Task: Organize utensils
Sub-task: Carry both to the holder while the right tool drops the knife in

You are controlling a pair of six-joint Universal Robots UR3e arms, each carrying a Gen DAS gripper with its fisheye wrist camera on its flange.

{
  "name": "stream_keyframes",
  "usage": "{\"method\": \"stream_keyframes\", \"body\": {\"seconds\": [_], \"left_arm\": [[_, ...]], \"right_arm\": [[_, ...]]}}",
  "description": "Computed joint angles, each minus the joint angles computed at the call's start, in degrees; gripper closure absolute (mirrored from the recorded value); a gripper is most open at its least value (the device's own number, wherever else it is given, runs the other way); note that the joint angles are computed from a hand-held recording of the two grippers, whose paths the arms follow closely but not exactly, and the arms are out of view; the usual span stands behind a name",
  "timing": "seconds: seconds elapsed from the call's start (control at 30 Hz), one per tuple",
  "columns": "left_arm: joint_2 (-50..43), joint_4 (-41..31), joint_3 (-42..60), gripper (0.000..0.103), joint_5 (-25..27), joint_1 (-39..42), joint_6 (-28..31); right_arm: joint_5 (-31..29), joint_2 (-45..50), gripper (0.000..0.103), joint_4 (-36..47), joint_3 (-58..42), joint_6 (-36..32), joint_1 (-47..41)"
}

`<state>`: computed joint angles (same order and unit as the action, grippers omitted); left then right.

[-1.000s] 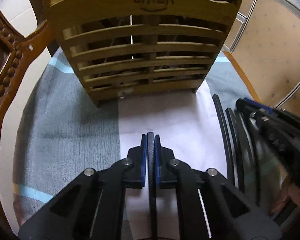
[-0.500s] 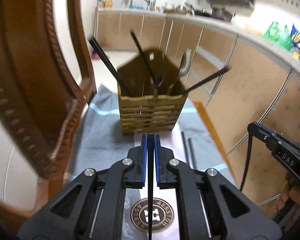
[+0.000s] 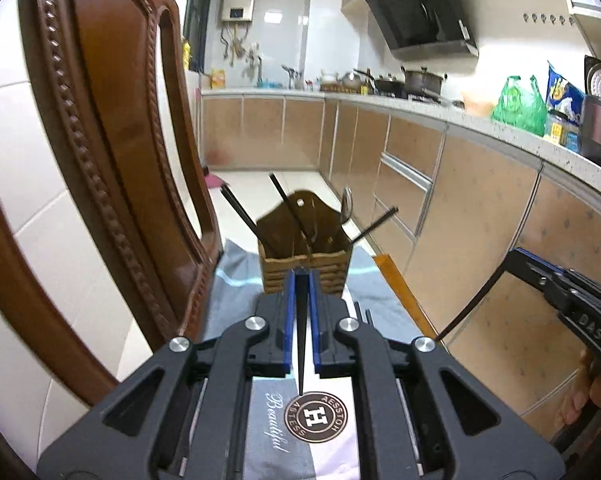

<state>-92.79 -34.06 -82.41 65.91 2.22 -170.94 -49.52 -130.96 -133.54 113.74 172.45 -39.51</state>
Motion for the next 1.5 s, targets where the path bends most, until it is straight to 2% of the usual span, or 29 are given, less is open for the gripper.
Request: {"method": "stream_keyframes", "body": {"seconds": [0.13,0.27,0.43,0.73,0.97,1.07,1.23,1.4,1.5], "left_arm": [[1.48,1.06,-2.09,0.096,-1.27,1.58,0.03],[2.71,1.00,-2.97,0.096,-2.81,3.05,0.88],[1.95,1.13,-2.69,0.096,-3.14,3.36,0.69],[0.22,0.24,-1.09,0.096,-2.85,3.13,0.86],[-1.24,-0.08,-0.01,0.096,-3.96,4.11,-0.31],[-1.76,-0.16,0.39,0.096,-4.65,4.69,-0.93],[-3.01,0.07,0.84,0.096,-5.79,5.50,-2.07],[-4.37,1.36,1.06,0.096,-6.39,6.03,-2.89],[-5.28,1.80,1.44,0.096,-6.52,6.22,-3.26]], "right_arm": [[1.89,-3.61,0.096,0.23,0.47,0.52,-1.91],[0.29,-2.82,0.096,0.33,0.09,-0.03,-0.44],[-4.91,1.34,0.096,-2.85,0.21,0.72,4.46],[-7.75,3.40,0.096,-5.23,0.13,2.14,7.75],[-6.55,5.81,0.096,-5.00,-2.87,3.21,7.92],[-8.87,11.64,0.096,-7.86,-9.12,5.91,10.85],[-20.00,32.40,0.096,-11.80,-32.39,10.85,20.78],[-32.28,54.31,0.096,-7.26,-61.37,12.73,28.50],[-36.99,65.00,0.096,-3.29,-76.16,14.43,31.04]]}}
